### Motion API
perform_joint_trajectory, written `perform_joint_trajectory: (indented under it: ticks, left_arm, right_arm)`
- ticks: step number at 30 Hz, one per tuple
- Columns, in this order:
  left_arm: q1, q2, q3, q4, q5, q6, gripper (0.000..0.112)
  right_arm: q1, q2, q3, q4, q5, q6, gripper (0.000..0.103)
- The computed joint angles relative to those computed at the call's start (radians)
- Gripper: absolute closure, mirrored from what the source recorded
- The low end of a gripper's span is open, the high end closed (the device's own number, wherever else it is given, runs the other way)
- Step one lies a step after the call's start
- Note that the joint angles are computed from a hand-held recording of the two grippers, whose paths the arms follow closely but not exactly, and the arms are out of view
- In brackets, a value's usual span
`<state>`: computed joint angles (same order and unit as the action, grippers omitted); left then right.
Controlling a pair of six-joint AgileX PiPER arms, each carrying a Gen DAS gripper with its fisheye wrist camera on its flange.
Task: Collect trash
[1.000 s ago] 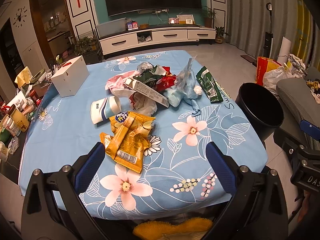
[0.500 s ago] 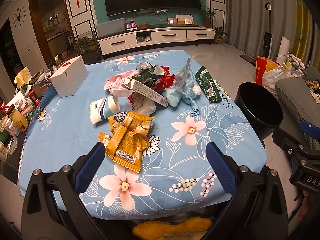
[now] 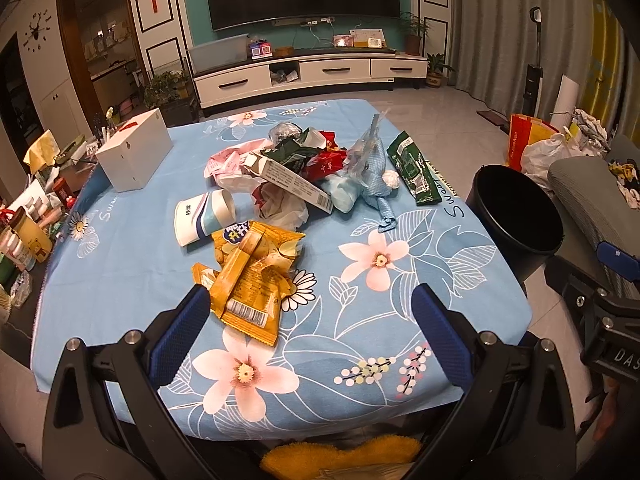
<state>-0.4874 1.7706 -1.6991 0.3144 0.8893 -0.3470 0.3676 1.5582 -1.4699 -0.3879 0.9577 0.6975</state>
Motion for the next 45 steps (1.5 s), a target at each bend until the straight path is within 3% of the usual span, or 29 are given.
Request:
perform_joint_trajectory:
  ticks: [5,7,11,15,19,24,26,27,29,30,36,40,45]
  left_arm:
    - [0.12,-0.007,0.009,-0.253,-0.024,0.166,0.012]
    - [0.196,-0.032,0.072,-0.381,-0.091,0.258,0.012]
    - [0.29,-0.06,0.215,-0.459,-0.223,0.354,0.012]
    - [0.364,-0.02,0.269,-0.597,-0.22,0.464,0.012]
    - [0.387,0.055,0.238,-0.637,-0.22,0.507,0.012]
    - [0.356,0.186,0.085,-0.525,-0.271,0.444,0.012]
    - [0.349,0.257,-0.014,-0.493,-0.235,0.44,0.014]
    - [0.35,0.289,-0.064,-0.491,-0.212,0.442,0.016]
    - [0.358,0.347,-0.153,-0.519,-0.133,0.473,0.04]
    - [0.361,0.359,-0.168,-0.528,-0.121,0.485,0.043]
    - [0.424,0.315,-0.095,-0.717,-0.151,0.637,0.07]
    - [0.492,0.235,-0.003,-0.86,-0.224,0.701,0.072]
    - [0.539,0.213,-0.034,-0.779,-0.291,0.565,0.07]
  right_arm:
    - [-0.078,-0.023,0.073,0.174,-0.14,-0.124,0.003]
    - [-0.108,-0.026,0.111,0.273,-0.204,-0.213,0.003]
    - [-0.14,0.008,0.161,0.452,-0.292,-0.389,0.003]
    - [-0.157,0.073,0.172,0.614,-0.331,-0.542,0.003]
    - [-0.156,0.154,0.135,0.692,-0.321,-0.617,0.003]
    - [-0.152,0.218,0.078,0.743,-0.314,-0.678,0.003]
    - [-0.158,0.253,0.033,0.781,-0.301,-0.704,0.003]
    - [-0.161,0.273,0.007,0.795,-0.29,-0.71,0.003]
    - [-0.162,0.31,-0.039,0.802,-0.279,-0.709,0.003]
    - [-0.162,0.327,-0.063,0.803,-0.27,-0.708,0.003]
    - [-0.152,0.418,-0.194,0.801,-0.24,-0.711,0.006]
    - [-0.114,0.503,-0.338,0.739,-0.24,-0.701,0.016]
    - [-0.054,0.684,-0.653,0.614,-0.19,-0.68,0.026]
